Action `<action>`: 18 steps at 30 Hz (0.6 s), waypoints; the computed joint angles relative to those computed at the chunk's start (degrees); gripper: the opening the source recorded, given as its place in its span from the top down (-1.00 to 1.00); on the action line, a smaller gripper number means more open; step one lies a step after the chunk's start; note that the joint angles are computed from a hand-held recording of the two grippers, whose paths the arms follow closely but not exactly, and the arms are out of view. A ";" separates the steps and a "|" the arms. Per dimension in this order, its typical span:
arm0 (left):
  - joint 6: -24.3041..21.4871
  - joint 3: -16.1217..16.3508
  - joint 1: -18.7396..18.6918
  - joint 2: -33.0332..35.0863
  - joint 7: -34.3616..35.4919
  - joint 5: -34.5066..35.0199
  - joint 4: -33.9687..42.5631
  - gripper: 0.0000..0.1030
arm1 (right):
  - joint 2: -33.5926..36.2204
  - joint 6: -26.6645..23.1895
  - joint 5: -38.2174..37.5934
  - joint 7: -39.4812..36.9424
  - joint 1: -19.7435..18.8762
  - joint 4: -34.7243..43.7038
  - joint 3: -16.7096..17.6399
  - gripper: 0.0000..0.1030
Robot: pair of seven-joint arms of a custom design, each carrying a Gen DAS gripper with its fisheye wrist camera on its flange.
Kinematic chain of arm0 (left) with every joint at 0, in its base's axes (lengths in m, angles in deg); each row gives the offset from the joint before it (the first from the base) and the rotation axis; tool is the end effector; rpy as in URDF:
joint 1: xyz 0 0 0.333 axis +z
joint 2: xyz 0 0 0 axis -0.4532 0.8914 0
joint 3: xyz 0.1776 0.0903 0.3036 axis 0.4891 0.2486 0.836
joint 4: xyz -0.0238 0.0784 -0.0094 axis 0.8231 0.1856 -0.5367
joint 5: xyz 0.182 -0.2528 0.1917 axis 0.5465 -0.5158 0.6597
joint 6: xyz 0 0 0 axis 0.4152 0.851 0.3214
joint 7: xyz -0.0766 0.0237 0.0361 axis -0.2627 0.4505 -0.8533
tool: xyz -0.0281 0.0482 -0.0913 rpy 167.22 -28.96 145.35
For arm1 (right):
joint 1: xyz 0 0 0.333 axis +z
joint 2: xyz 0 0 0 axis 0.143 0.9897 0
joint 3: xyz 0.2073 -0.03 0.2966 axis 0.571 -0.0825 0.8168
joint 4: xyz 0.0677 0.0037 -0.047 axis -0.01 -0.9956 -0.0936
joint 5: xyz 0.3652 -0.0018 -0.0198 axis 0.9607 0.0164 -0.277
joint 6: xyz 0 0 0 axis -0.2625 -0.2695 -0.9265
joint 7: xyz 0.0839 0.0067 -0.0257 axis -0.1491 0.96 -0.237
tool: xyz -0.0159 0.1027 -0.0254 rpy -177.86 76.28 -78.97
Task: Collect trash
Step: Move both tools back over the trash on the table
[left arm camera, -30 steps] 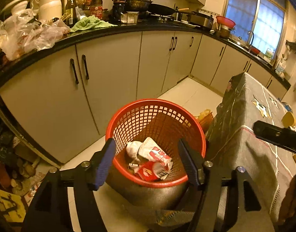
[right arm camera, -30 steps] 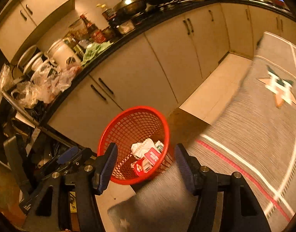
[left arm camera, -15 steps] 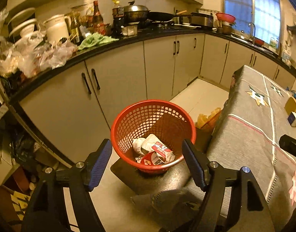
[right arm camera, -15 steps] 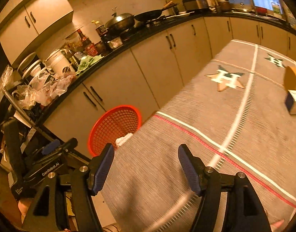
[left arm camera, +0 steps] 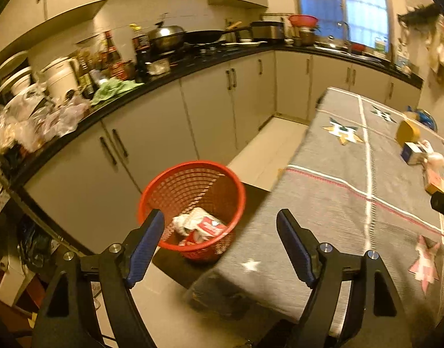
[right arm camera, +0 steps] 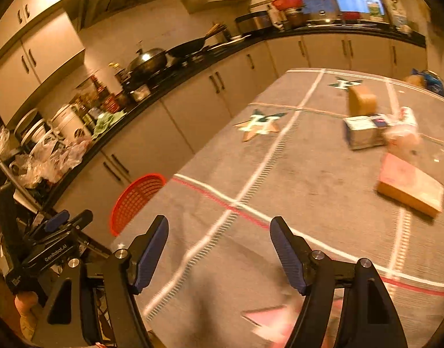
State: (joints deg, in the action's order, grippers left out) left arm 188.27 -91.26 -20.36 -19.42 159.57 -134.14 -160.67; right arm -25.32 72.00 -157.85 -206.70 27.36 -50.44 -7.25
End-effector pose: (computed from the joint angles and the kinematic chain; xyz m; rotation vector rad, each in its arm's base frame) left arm 0.6149 -0.0032 0.4574 -1.1903 2.1748 -0.8812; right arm 0.5107 0.2429 0.4148 -1.0707 2.0647 -0.6235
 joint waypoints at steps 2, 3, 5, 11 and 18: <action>-1.29 -0.07 -0.42 -0.74 -0.40 1.01 -0.81 -0.53 | -2.21 -1.19 -0.03 1.06 -0.04 -2.84 -0.08 -0.50; -2.44 0.07 -0.86 -1.23 -1.14 2.15 -1.37 -0.54 | -3.59 -1.89 -0.10 1.88 -0.22 -4.65 -0.05 -0.50; -4.42 0.30 -1.55 -1.79 -2.01 3.60 -2.02 -0.54 | -6.53 -3.47 0.04 3.30 -0.76 -8.41 0.22 -0.51; -11.86 1.06 -4.55 -2.63 -7.11 10.54 -2.85 -0.55 | -15.32 -7.11 2.41 6.22 -3.88 -19.34 0.85 -0.52; -19.61 0.48 -7.88 -1.77 -12.71 15.84 -0.02 -0.55 | -19.26 -4.31 2.43 4.72 -8.48 -24.70 -0.54 -0.57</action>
State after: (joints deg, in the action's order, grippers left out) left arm 168.66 -90.79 -28.25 -21.19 146.86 -118.30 -160.69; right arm -44.58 67.69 -155.43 -201.97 18.87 -75.14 -7.79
